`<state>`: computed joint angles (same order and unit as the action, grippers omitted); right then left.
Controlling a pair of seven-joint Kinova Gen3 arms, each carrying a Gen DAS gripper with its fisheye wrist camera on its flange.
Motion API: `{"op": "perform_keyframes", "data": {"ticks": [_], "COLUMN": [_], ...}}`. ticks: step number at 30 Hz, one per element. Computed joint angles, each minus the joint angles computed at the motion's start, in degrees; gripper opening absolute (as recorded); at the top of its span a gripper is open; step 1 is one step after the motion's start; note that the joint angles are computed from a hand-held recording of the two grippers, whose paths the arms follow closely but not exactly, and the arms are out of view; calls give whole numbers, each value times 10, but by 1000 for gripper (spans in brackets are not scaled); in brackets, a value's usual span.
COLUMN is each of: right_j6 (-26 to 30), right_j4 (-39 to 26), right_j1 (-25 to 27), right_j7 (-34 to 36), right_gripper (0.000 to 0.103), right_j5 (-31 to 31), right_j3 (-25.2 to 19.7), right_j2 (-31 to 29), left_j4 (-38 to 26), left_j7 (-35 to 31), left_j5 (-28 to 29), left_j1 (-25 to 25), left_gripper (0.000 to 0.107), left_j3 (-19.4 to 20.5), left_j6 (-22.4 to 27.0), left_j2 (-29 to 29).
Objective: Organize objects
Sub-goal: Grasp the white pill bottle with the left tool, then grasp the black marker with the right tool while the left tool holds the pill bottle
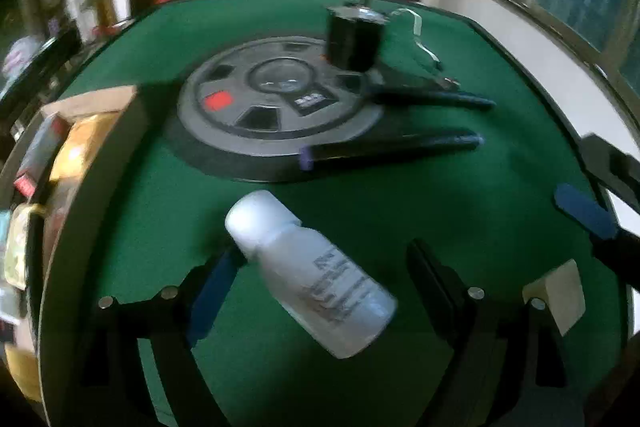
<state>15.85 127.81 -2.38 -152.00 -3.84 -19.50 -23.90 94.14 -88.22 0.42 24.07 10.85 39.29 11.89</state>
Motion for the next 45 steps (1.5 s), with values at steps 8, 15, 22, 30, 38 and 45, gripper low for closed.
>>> {"op": "perform_keyframes", "data": {"ticks": [8, 15, 22, 30, 38, 45], "right_j6": [21, 85, 221, 407, 531, 427], "right_j4": [-9, -50, -189, -347, -402, -293], "right_j1": [18, 50, -124, -336, -304, -240], "right_j7": [-16, -75, -172, -275, -317, -371], "right_gripper": [55, 55, 54, 55, 21, 12], "right_j5": [14, 65, 160, 255, 345, 346], "right_j3": [-17, -59, 50, 223, 124, 41], "right_j2": [15, 36, 170, 302, 354, 274], "left_j4": [7, 40, 63, 70, 67, 76], "left_j7": [-177, -323, -466, -574, -602, -604], "left_j5": [154, 316, 444, 506, 536, 539], "left_j1": [-86, -251, -226, -264, -327, -362], "left_gripper": [29, 29, 29, 29, 29, 29], "left_j3": [18, 67, -106, -208, -219, -222], "left_j6": [40, 115, 193, 238, 248, 250], "left_j2": [-15, -64, -103, -107, -78, -74]}}
